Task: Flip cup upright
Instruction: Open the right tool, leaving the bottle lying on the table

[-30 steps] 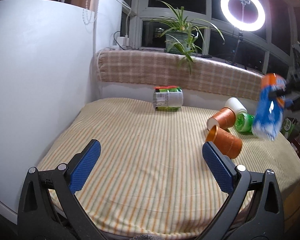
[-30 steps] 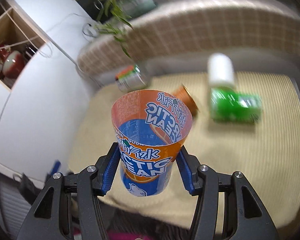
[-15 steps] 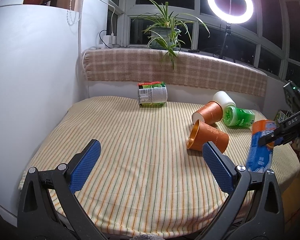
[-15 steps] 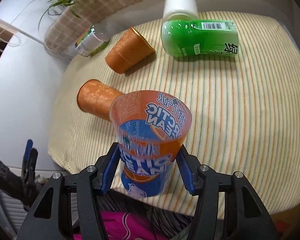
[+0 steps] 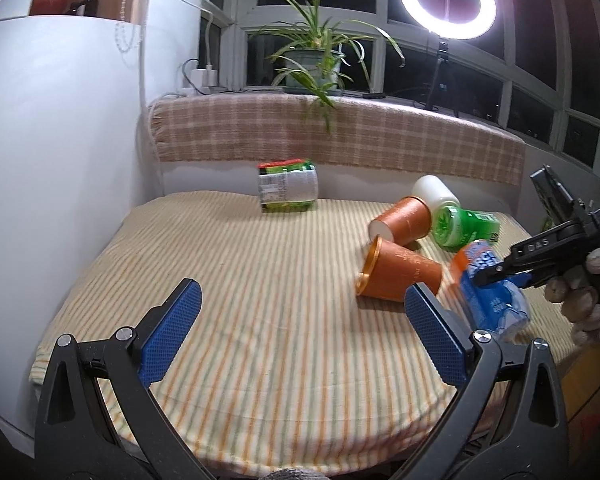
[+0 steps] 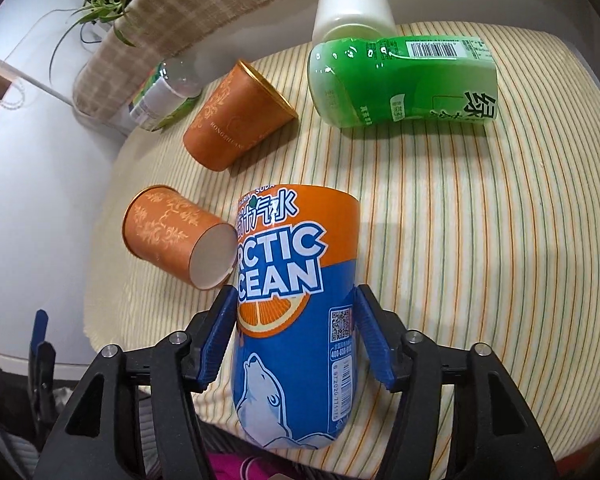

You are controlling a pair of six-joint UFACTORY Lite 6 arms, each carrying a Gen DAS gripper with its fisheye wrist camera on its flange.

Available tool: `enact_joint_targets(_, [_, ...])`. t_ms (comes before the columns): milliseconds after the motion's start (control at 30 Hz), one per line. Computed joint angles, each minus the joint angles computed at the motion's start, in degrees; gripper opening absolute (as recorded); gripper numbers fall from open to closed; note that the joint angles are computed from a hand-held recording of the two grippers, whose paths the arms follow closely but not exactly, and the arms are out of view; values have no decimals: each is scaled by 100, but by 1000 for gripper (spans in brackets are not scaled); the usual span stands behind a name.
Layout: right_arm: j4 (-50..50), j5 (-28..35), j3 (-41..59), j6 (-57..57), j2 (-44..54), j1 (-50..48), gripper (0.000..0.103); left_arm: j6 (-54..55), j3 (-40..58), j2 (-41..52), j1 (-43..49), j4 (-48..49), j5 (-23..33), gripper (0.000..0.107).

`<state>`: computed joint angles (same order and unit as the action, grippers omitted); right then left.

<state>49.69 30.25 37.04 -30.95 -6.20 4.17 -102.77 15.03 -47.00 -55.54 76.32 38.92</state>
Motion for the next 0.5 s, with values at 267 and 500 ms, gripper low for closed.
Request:
enact_joint_targets(267, [173,-119,-391,-334,-684,-225,68,-553,745,1170,-150,579,-660,103])
enact_joint_targets(500, [223,396,-1441,-759,-2593,-1206,69,-838,1513,2307,594,848,-2551,97])
